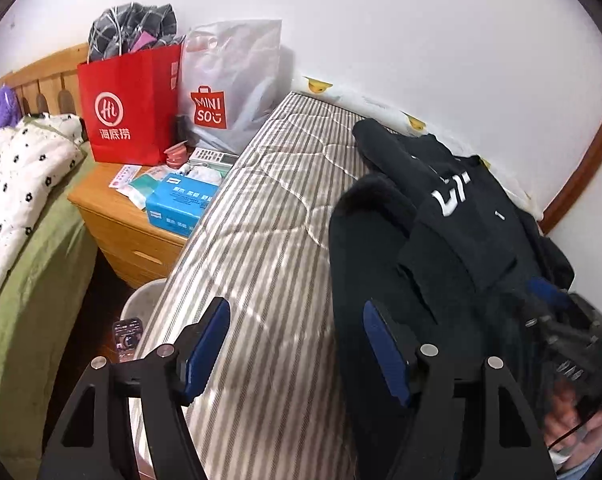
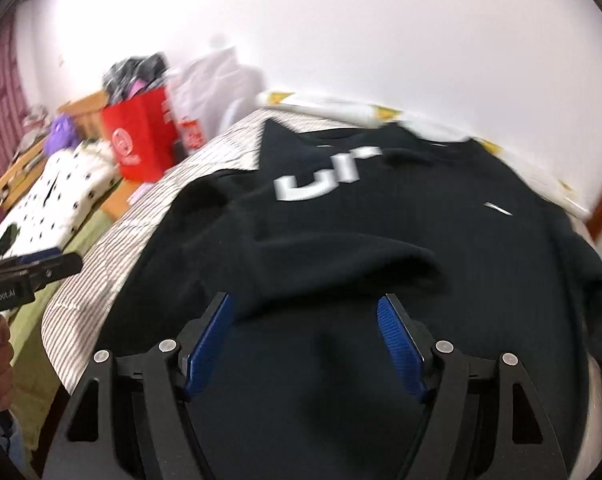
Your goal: Fold small clothes
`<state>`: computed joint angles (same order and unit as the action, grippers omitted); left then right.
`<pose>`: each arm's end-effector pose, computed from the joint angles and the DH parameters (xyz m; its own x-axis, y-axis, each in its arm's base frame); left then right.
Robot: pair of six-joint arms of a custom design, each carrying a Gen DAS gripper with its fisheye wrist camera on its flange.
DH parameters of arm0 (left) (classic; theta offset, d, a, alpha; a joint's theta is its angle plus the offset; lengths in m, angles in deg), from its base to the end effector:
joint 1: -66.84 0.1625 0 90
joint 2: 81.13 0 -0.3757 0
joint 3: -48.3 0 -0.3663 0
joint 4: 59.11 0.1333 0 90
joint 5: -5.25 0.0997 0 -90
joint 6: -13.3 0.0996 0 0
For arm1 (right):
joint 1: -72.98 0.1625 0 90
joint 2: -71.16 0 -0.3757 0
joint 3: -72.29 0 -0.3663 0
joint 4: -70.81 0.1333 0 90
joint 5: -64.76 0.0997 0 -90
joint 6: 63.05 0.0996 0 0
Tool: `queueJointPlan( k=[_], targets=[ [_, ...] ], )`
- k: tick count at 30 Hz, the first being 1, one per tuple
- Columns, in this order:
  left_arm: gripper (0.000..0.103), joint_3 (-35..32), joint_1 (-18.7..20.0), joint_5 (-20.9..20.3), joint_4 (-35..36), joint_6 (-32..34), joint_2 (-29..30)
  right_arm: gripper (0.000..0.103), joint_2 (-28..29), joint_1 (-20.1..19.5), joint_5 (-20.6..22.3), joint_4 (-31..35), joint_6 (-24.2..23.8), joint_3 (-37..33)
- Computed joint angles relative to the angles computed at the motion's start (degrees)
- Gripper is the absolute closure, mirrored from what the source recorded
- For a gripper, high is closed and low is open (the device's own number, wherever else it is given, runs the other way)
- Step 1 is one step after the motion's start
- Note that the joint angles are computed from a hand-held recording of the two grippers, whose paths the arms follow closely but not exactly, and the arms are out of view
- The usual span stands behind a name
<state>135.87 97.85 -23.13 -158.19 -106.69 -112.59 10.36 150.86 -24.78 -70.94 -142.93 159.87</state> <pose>-0.3645 -0.4768 -0.0507 -0.6594 -0.6736 -0.3340 -0.0262 0.4646 -0.8851 -0.0038 -0.6566 0.2772 -0.3593 -0.8362 0.4143 -0.9297 0.3592 -0.0813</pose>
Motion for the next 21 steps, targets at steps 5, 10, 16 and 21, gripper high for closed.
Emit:
queueJointPlan(
  k=[5,10,16,21],
  targets=[
    [0.036,2.81,2.45,1.76,-6.91,5.61,-1.81,0.021,2.57,1.89,-3.64,-5.10,-1.11,3.17],
    [0.036,3.24,5.22,3.18,-18.20,15.89,-0.63,0.021,7.44,3.37,-8.76,-15.49,-2.61,4.66],
    [0.036,-0.77,8.37,2.47,-21.98,23.48,2.38,0.078,8.03,2.70,-6.78,-11.87,-4.11,0.27],
    [0.036,-3.81,10.15,1.82,-23.38,26.74,4.31,0.093,8.79,1.67,-2.82,-2.82,2.61,-10.22]
  ],
)
